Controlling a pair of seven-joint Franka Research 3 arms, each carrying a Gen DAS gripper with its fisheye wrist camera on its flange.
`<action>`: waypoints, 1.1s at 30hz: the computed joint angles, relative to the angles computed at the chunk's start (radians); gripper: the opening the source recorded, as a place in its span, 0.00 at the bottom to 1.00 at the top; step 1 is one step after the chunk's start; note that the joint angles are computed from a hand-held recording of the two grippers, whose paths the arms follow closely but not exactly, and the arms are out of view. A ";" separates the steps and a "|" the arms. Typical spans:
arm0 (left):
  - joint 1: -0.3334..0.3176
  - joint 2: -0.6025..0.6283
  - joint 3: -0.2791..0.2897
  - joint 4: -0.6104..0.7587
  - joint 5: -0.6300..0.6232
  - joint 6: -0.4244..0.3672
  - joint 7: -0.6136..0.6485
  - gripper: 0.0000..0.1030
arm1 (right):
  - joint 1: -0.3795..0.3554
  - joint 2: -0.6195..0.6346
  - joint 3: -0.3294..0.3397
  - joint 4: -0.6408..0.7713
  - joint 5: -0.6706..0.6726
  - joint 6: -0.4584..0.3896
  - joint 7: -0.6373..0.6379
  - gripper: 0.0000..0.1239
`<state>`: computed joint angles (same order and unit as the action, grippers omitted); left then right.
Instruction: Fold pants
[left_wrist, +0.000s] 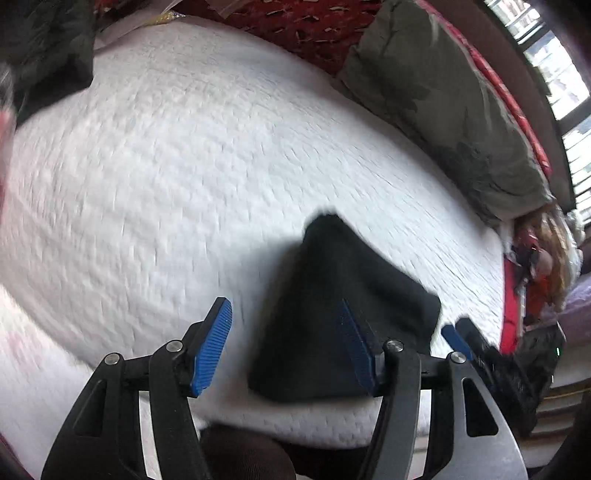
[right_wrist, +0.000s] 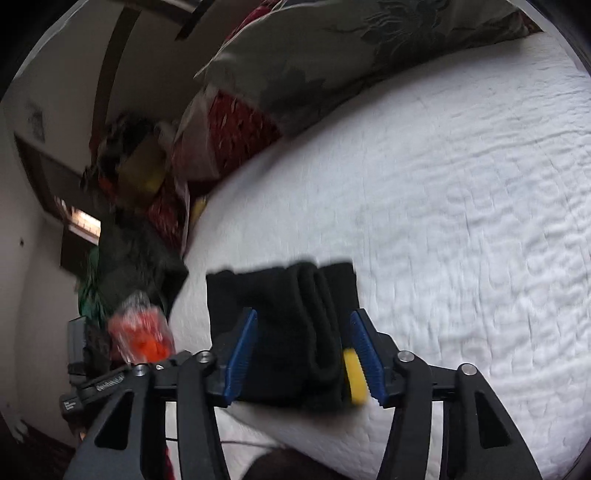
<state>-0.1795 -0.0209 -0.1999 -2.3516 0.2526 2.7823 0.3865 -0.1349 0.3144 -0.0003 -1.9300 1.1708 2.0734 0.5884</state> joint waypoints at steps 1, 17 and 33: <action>0.002 0.030 0.006 0.032 -0.050 -0.008 0.050 0.57 | 0.006 0.010 0.003 0.012 0.000 0.007 0.012 0.45; -0.094 0.388 0.053 0.487 0.191 -0.355 0.031 0.59 | 0.041 0.145 0.046 0.106 -0.038 0.134 0.070 0.22; -0.089 0.118 -0.033 0.145 0.247 -0.258 -0.086 0.61 | -0.017 0.026 0.029 -0.052 0.010 0.031 -0.023 0.36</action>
<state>-0.2688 0.0975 -0.2332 -2.2066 0.4994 2.5241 0.3005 -0.1523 0.3408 0.0285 -1.9824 1.1812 2.1041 0.5651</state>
